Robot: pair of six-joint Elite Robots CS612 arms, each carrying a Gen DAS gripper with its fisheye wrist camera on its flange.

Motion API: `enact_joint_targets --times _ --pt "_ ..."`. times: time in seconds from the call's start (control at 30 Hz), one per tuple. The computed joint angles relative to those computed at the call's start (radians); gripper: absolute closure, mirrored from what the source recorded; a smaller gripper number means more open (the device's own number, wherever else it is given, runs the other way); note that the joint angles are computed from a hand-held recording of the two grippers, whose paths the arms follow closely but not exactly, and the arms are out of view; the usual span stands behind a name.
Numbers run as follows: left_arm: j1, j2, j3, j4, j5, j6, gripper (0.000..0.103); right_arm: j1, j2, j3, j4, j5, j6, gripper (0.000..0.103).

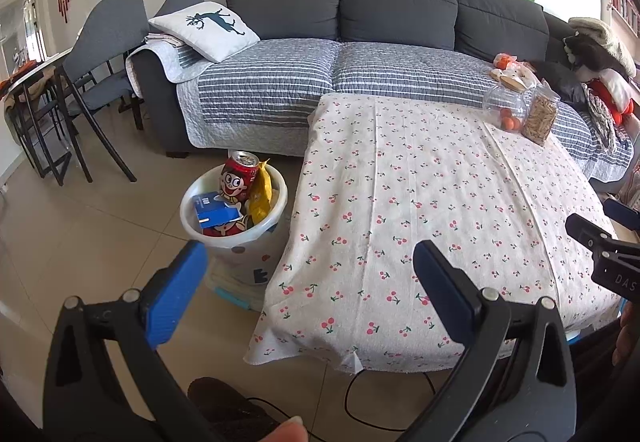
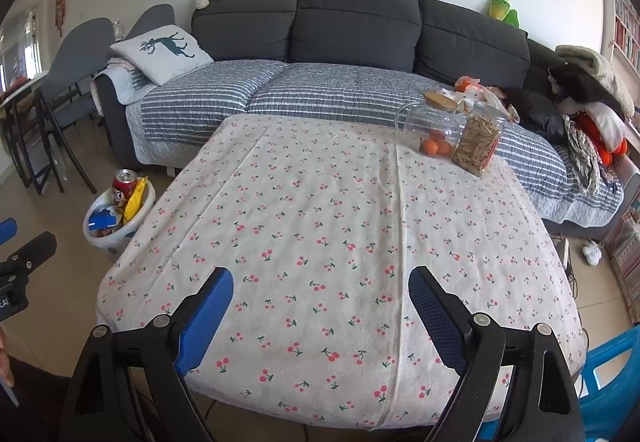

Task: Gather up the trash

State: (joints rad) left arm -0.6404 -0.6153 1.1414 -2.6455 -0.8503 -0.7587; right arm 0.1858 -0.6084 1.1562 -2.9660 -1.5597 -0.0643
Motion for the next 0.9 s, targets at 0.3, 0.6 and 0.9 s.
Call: enact_joint_targets --times 0.3,0.6,0.9 --pt "0.001 -0.003 0.004 -0.003 -0.009 -0.004 0.001 0.0 0.001 -0.001 0.001 -0.002 0.002 0.012" --pt "0.001 -0.003 0.003 -0.002 -0.005 0.002 0.001 0.0 0.001 -0.002 0.001 -0.001 0.006 0.012" --pt "0.004 -0.002 0.002 0.008 -0.007 -0.005 0.001 -0.001 0.001 -0.002 0.003 -0.001 0.015 0.012"
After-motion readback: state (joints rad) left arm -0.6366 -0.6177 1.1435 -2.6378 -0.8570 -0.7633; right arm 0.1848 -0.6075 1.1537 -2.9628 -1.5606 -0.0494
